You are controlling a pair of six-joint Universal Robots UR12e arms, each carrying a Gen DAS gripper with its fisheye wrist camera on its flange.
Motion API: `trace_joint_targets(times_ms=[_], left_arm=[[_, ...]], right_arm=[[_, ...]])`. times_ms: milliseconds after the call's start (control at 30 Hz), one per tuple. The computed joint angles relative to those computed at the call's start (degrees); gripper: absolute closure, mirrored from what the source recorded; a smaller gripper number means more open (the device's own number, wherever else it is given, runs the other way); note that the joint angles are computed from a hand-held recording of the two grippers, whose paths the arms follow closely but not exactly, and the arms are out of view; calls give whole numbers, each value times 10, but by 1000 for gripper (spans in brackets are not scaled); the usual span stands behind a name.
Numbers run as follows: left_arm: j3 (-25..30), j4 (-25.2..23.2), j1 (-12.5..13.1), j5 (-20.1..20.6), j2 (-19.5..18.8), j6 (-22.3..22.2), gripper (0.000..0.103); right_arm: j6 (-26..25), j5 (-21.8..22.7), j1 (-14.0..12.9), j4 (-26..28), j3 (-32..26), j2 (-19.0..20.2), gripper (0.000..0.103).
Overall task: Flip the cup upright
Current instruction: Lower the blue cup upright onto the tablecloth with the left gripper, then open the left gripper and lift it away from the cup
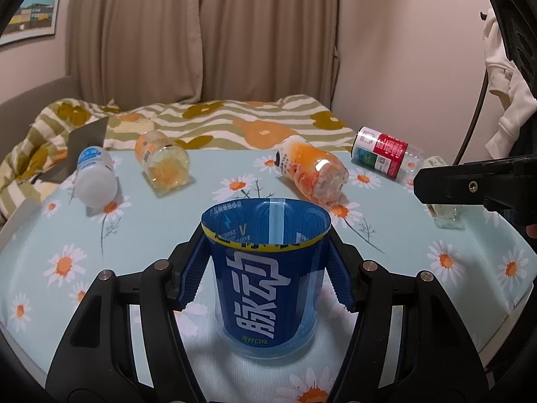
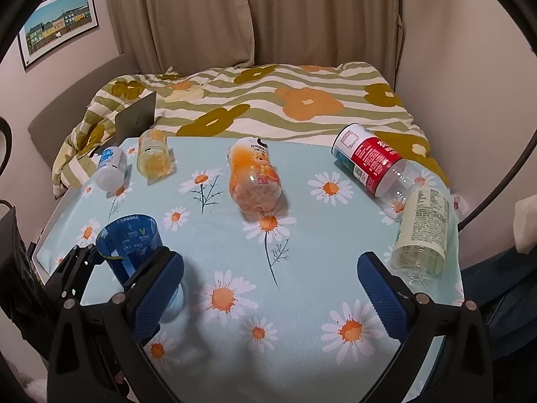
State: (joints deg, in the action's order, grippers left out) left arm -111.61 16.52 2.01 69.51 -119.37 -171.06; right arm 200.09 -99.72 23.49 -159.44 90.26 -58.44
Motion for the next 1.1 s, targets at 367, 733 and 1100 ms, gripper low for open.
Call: trace_joint_targets(times_ms=[367,733,1100], left_arm=[[-6,-111,1,11,33,29,35],[5,-173,-7,37,41,60,31],[4,-191,-5,43,52,66,1]], right_arm=[[7,7,6,12,-1,-5,0],[29,14,7,17,5,-8,0],[55,-6,10,8,20,-20,0]])
